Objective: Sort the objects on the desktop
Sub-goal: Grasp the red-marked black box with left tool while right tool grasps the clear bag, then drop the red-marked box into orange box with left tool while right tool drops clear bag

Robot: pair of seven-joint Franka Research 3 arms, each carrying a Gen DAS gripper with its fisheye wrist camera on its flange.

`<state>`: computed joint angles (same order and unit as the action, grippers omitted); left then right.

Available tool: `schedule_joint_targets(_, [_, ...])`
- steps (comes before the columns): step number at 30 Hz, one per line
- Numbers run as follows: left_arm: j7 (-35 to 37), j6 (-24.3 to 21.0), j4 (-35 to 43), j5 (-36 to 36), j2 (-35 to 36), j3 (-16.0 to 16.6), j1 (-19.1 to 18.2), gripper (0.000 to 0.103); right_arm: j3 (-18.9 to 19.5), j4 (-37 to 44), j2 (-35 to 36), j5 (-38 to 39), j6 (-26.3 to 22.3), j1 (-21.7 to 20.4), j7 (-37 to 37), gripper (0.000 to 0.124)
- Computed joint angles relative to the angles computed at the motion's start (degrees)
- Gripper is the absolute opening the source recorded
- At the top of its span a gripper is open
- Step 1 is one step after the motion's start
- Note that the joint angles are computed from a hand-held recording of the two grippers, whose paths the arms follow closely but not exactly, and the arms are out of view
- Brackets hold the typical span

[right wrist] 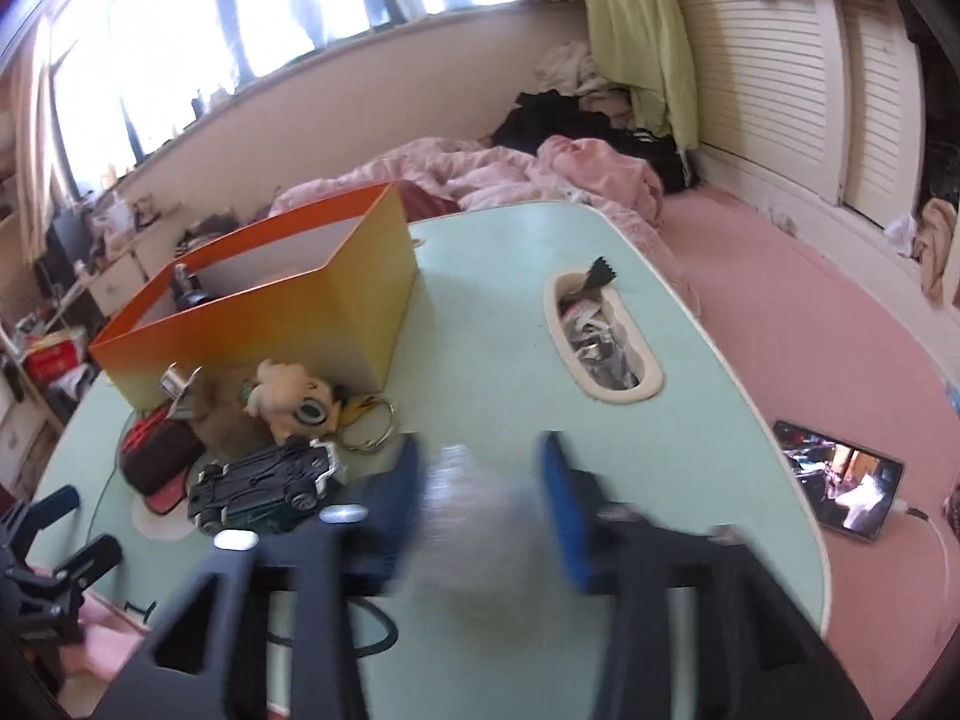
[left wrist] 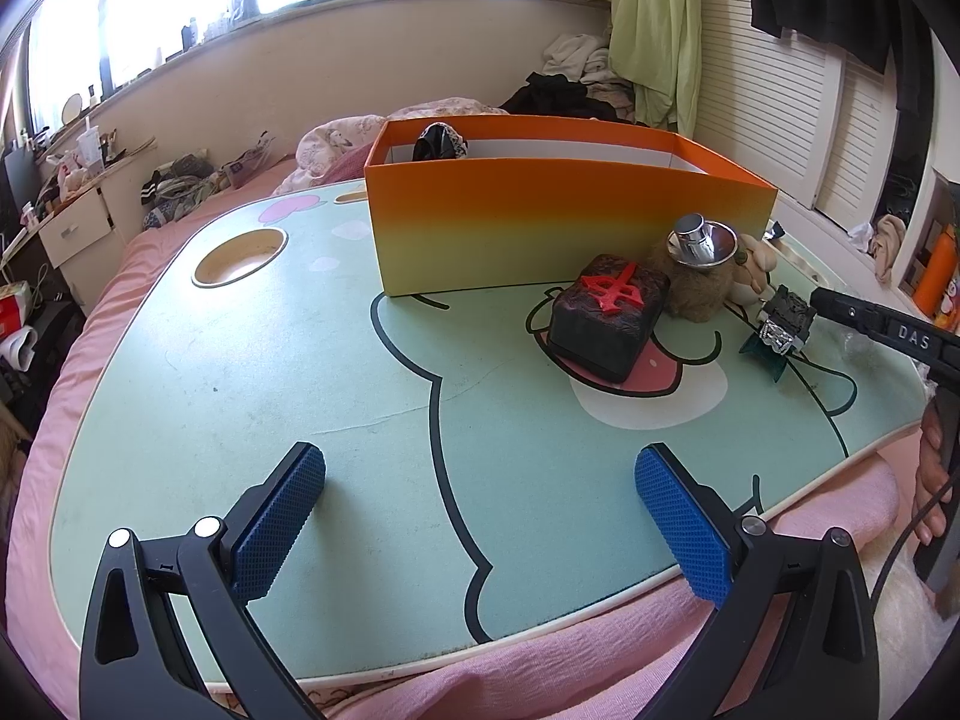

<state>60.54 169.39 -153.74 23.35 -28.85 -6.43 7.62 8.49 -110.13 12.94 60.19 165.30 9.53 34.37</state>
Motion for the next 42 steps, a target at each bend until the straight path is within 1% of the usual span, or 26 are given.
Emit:
schedule_joint_targets(1, [-0.8, 0.51, 0.14, 0.44, 0.66, -0.98, 0.68, 0.103, 0.43, -0.11, -0.09, 1.5, 0.06, -0.42, -1.62, 0.032])
schedule_joint_targets(2, [-0.62, 0.17, 0.27, 0.34, 0.56, -0.77, 0.32, 0.103, 0.71, 0.0, -0.02, 2.86, 0.14, -0.68, -3.03, 0.032])
schedule_joint_targets(4, [0.13, -0.01, 0.71, 0.01, 1.21, -0.21, -0.71, 0.103, 1.57, 0.11, -0.39, 8.79, -0.74, -1.94, -8.16, 0.032])
schedule_joint_targets(7, [3.3, 0.01, 1.59, -1.88, 1.94, 2.27, -3.56, 0.103, 1.25, -0.27, -1.76, 15.48, -1.4, -1.85, -14.5, 0.032])
schedule_joint_targets(11, [7.08, 2.95, 4.61, -5.36, 4.46, 5.15, -6.36, 0.102, -0.28, -0.22, -2.52, 17.94, -2.17, -0.46, -16.6, 0.032])
schedule_joint_targets(13, [11.52, 1.96, 7.69, -9.25, 7.03, 8.68, -10.45, 0.098, -0.99, -0.32, -2.76, 18.12, -2.99, -0.09, -16.18, 0.032])
schedule_joint_targets(14, [15.04, -0.66, 10.34, -12.66, 8.89, 11.22, -13.62, 0.088, -1.28, -0.36, -2.81, 17.82, -3.16, 0.11, -15.9, 0.032])
schedule_joint_targets(15, [17.32, -2.52, 12.03, -15.06, 10.12, 12.07, -14.87, 0.081, -1.51, -0.32, -2.73, 17.28, -3.22, 0.33, -15.46, 0.032])
schedule_joint_targets(16, [19.6, -4.47, 13.97, -17.29, 11.56, 12.63, -15.77, 0.08, -1.66, -0.28, -2.66, 16.93, -3.26, 0.47, -15.02, 0.032])
schedule_joint_targets(17, [20.7, -5.69, 15.57, -18.15, 12.9, 12.18, -15.5, 0.08, -1.74, -0.26, -2.62, 16.91, -3.39, 0.52, -14.87, 0.032])
schedule_joint_targets(19, [21.3, -6.45, 17.06, -18.25, 14.2, 10.29, -13.96, 0.08, -1.86, -0.26, -2.61, 16.66, -3.72, 0.57, -14.51, 0.032])
schedule_joint_targets(22, [24.92, -8.7, 19.24, -20.45, 16.19, 8.52, -13.35, 0.08, -1.86, -0.32, -2.73, 16.76, -3.88, 0.63, -14.66, 0.032])
schedule_joint_targets(25, [26.72, -8.09, 19.0, -21.96, 16.55, 6.35, -12.26, 0.08, -1.81, -0.52, -2.99, 17.31, -3.91, 0.78, -15.56, 0.032])
schedule_joint_targets(26, [26.52, -7.52, 18.87, -21.3, 16.83, 5.42, -11.6, 0.069, -1.84, -0.56, -3.03, 17.21, -3.94, 0.87, -15.6, 0.032])
schedule_joint_targets(27, [24.46, -8.02, 19.13, -18.44, 17.39, 3.79, -10.03, 0.043, -1.87, -0.55, -3.03, 17.1, -4.05, 0.94, -15.56, 0.032])
schedule_joint_targets(28, [21.85, -5.79, 18.31, -15.58, 17.33, 2.5, -8.55, 0.041, -1.87, -0.57, -3.09, 17.31, -4.18, 0.95, -15.66, 0.032])
schedule_joint_targets(29, [20.68, -6.14, 18.47, -14.63, 17.48, 2.11, -8.03, 0.04, -1.87, -0.58, -3.19, 17.61, -4.37, 0.94, -15.86, 0.032])
schedule_joint_targets(30, [21.97, -5.64, 18.15, -16.76, 17.34, 3.08, -8.93, 0.04, -1.85, -0.6, -3.37, 18.03, -4.53, 0.95, -16.26, 0.032])
schedule_joint_targets(32, [23.23, -3.77, 16.51, -19.61, 15.94, 4.3, -9.74, 0.04, -1.91, -0.29, -3.62, 18.33, -4.81, 1.08, -16.68, 0.032])
schedule_joint_targets(34, [23.22, -1.69, 15.01, -20.36, 13.95, 4.89, -9.71, 0.04, -1.95, 0.75, -3.79, 17.86, -5.78, 1.3, -15.88, 0.032])
schedule_joint_targets(36, [22.95, -0.64, 15.44, -20.8, 12.92, 5.48, -9.62, 0.04, -1.82, 2.45, -3.67, 17.09, -6.7, 1.71, -14.96, 0.032])
schedule_joint_targets(38, [22.49, -0.53, 17.65, -20.89, 13.32, 5.83, -9.47, 0.04, -1.21, 5.53, -2.63, 16.08, -5.79, 2.71, -14.69, 0.032])
schedule_joint_targets(39, [19.9, 0.32, 19.18, -18.76, 14.01, 4.33, -7.42, 0.04, -0.96, 7.39, -1.71, 14.62, -5.42, 3.29, -13.24, 0.032])
schedule_joint_targets(40, [17.43, 0.99, 20.18, -16.64, 14.43, 3.06, -5.72, 0.04, -0.93, 10.17, -0.09, 11.45, -6.13, 3.9, -9.68, 0.032])
schedule_joint_targets(41, [15.6, 1.66, 21.5, -15.25, 15.2, 2.45, -4.79, 0.04, -0.77, 12.32, 1.25, 9.18, -6.99, 4.11, -6.79, 0.032])
schedule_joint_targets(42, [15.28, 2.24, 22.96, -15.63, 16.24, 3.03, -5.32, 0.04, -0.88, 15.02, 3.08, 5.32, -8.13, 4.6, -2.45, 0.032])
